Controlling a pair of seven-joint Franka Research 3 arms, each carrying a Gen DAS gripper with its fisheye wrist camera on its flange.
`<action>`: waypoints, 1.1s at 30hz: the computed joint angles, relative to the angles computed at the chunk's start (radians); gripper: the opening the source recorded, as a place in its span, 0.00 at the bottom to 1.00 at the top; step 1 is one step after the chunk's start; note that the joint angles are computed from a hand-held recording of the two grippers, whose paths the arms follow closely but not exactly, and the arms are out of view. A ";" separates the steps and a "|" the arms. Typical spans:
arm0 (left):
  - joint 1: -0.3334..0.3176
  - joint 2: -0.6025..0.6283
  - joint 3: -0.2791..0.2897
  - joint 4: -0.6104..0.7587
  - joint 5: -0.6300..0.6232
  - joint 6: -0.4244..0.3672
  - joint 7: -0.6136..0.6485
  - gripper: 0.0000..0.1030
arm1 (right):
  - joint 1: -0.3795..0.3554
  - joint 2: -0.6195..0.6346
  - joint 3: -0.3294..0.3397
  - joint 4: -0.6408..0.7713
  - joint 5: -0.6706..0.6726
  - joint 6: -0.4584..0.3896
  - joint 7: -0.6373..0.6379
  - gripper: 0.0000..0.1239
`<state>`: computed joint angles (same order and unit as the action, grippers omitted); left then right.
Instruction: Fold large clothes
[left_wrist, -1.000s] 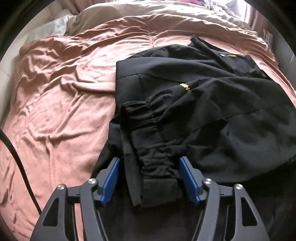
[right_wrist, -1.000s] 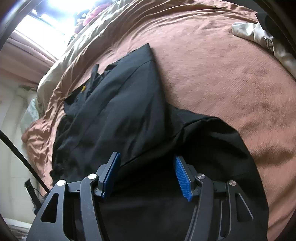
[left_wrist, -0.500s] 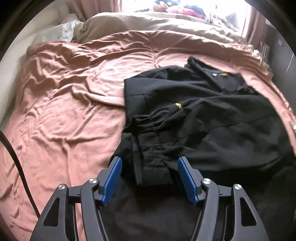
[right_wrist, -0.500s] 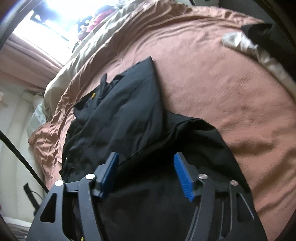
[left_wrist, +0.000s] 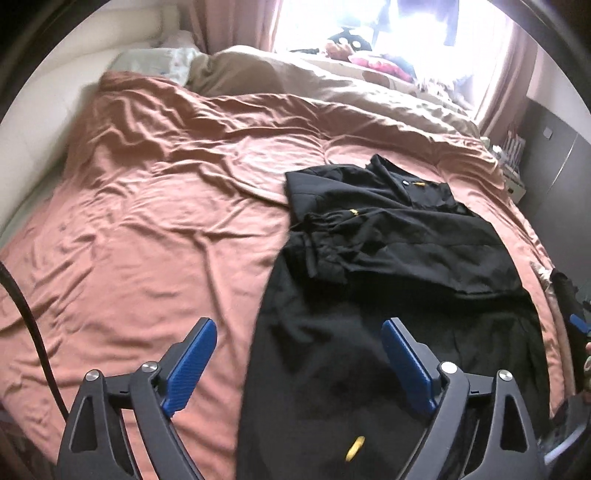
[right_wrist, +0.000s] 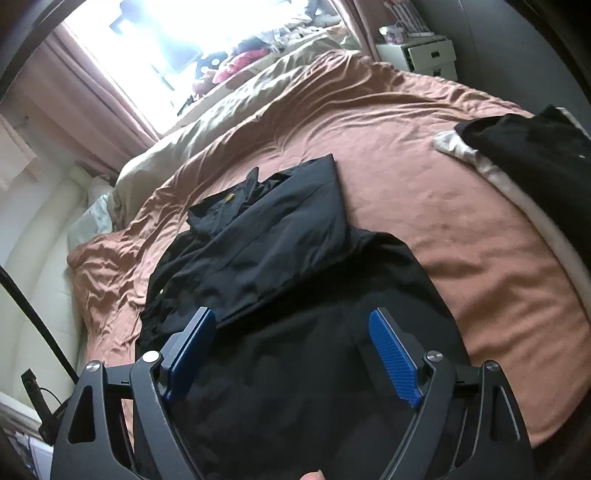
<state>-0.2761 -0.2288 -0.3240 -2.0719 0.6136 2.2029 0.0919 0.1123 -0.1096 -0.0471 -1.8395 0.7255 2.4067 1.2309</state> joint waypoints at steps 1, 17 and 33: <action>-0.006 -0.027 -0.004 -0.020 -0.005 -0.010 -0.009 0.89 | -0.001 -0.019 -0.003 -0.016 0.008 -0.001 -0.010 0.68; -0.077 -0.326 -0.122 -0.214 -0.067 -0.058 -0.149 0.89 | -0.037 -0.420 -0.125 -0.315 -0.004 -0.093 -0.119 0.82; -0.185 -0.369 -0.260 -0.230 -0.064 -0.157 -0.328 0.89 | -0.133 -0.614 -0.298 -0.508 0.002 -0.271 -0.379 0.82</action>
